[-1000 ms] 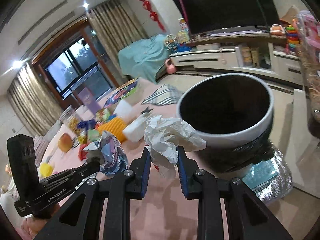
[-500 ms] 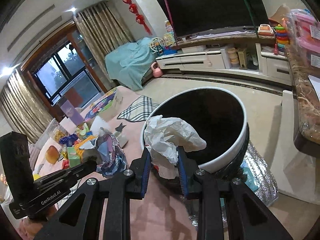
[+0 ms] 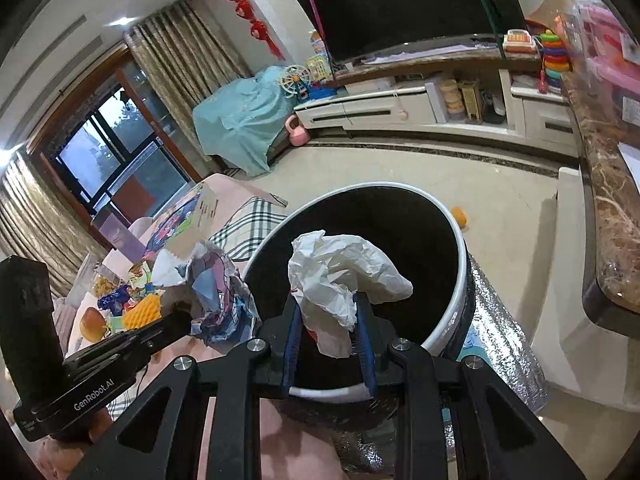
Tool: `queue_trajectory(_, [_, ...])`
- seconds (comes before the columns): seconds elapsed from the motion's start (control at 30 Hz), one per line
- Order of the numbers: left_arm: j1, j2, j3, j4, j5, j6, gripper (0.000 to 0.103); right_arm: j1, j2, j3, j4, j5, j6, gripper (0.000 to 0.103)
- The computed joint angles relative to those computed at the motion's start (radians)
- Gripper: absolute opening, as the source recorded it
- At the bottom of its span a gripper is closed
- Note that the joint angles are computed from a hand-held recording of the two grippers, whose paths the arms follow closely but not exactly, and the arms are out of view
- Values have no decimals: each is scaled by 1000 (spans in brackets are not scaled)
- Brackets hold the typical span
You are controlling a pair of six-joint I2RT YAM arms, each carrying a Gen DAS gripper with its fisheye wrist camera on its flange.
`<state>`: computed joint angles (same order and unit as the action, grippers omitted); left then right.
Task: Collect trash
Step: 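Carry both tissues over the bin and open both tools to drop them, then move left tool to red snack bag while right tool approaches white foam block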
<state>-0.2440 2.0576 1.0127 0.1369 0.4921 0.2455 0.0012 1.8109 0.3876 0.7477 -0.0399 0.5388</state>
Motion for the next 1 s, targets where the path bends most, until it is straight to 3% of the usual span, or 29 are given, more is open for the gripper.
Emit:
queue_trajectory(0.2, [-14,39,40,-21,-14,-15,4,-39,11,29,-34,-35,-23,30])
queue_trajectory(0.27, [-18,42,44,-27,-21,-19,15,-53,14,39,-50,-46,-23,36])
queue_trajectory(0.33, [-20,34,27,-3,-31,-32,41,-57,15,48,-64,-42,-20,44])
queue_trajectory(0.37, [-18,24,11,16,-32,-36,43,-59,14,49,-68,-41,-19,51])
queue_trajectory(0.43, [-16,15,-2,25,-36,-34,44,-59,8,44,-64,-37,-20,58])
queue_trajectory(0.6, [26,-21,-76,66,-31,-6,50,-29,-25,1,-28,-11,16,66])
queue_trajectory(0.67, [56,-34,-116,87,-22,13,51,1,-39,-28,4,14,33,76])
queue_trajectory(1.0, [234,-70,-242,118,41,91,51,236,-71,-74,41,178,122,83])
